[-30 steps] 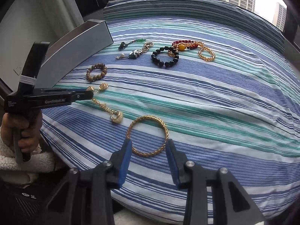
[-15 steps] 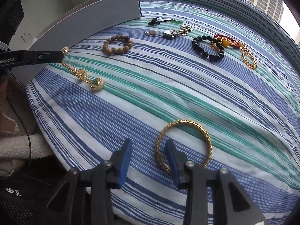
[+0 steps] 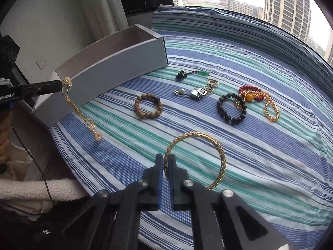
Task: Organize jewelry
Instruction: 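Carry the gold bangle and gold earrings into the white box and open both tools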
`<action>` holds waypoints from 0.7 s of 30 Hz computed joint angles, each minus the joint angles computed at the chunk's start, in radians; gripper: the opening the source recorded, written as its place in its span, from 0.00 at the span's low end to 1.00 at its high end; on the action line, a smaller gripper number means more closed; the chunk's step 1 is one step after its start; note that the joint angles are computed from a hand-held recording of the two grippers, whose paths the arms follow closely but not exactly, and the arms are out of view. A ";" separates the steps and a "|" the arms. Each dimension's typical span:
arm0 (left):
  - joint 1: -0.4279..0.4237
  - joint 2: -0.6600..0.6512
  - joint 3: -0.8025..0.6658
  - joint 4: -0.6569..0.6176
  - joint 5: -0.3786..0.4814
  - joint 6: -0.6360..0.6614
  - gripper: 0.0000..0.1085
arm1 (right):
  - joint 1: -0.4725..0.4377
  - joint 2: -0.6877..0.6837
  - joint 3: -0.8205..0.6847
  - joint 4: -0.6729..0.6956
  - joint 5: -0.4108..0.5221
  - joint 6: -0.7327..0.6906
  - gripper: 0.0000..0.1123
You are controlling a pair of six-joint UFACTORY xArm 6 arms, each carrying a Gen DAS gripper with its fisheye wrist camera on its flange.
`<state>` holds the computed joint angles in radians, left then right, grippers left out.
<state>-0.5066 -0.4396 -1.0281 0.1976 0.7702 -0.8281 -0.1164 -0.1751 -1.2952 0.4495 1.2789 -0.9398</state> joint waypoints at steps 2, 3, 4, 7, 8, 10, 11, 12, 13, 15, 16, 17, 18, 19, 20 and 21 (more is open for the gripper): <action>0.015 -0.032 -0.007 0.011 0.015 -0.005 0.04 | 0.015 0.005 -0.039 0.028 0.021 -0.003 0.04; 0.022 -0.046 -0.012 0.016 0.024 -0.007 0.04 | 0.022 0.007 -0.058 0.045 0.033 -0.005 0.04; 0.029 -0.061 -0.019 0.024 0.034 -0.008 0.04 | 0.029 0.016 -0.082 0.063 0.047 -0.005 0.04; 0.058 -0.100 -0.052 0.052 0.073 -0.010 0.04 | 0.064 0.042 -0.151 0.097 0.080 -0.004 0.04; 0.073 -0.112 -0.064 0.053 0.086 -0.004 0.04 | 0.079 0.057 -0.181 0.105 0.090 -0.002 0.04; 0.106 -0.132 -0.092 0.066 0.118 0.009 0.04 | 0.117 0.087 -0.239 0.117 0.096 0.002 0.04; 0.124 -0.142 -0.104 0.077 0.137 0.015 0.04 | 0.139 0.103 -0.269 0.124 0.098 0.003 0.04; 0.139 -0.147 -0.118 0.094 0.159 0.015 0.04 | 0.160 0.121 -0.303 0.133 0.105 0.005 0.04; 0.156 -0.157 -0.128 0.111 0.182 0.016 0.04 | 0.184 0.141 -0.338 0.140 0.110 0.010 0.04; 0.194 -0.167 -0.145 0.126 0.219 0.026 0.04 | 0.233 0.185 -0.414 0.161 0.128 0.028 0.04; 0.215 -0.172 -0.150 0.132 0.237 0.029 0.04 | 0.261 0.209 -0.453 0.171 0.137 0.037 0.04; 0.234 -0.174 -0.153 0.141 0.253 0.032 0.04 | 0.290 0.230 -0.486 0.178 0.138 0.045 0.04; 0.255 -0.176 -0.152 0.147 0.264 0.037 0.04 | 0.322 0.251 -0.516 0.182 0.140 0.054 0.04; 0.280 -0.178 -0.148 0.151 0.273 0.042 0.04 | 0.353 0.277 -0.551 0.186 0.150 0.067 0.04; 0.306 -0.177 -0.143 0.155 0.281 0.045 0.04 | 0.385 0.301 -0.580 0.188 0.154 0.082 0.04; 0.334 -0.179 -0.132 0.154 0.285 0.051 0.04 | 0.419 0.328 -0.609 0.184 0.156 0.094 0.04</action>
<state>-0.1730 -0.6188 -1.1597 0.3519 1.0549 -0.7770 0.3028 0.1526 -1.9039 0.6336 1.4347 -0.8458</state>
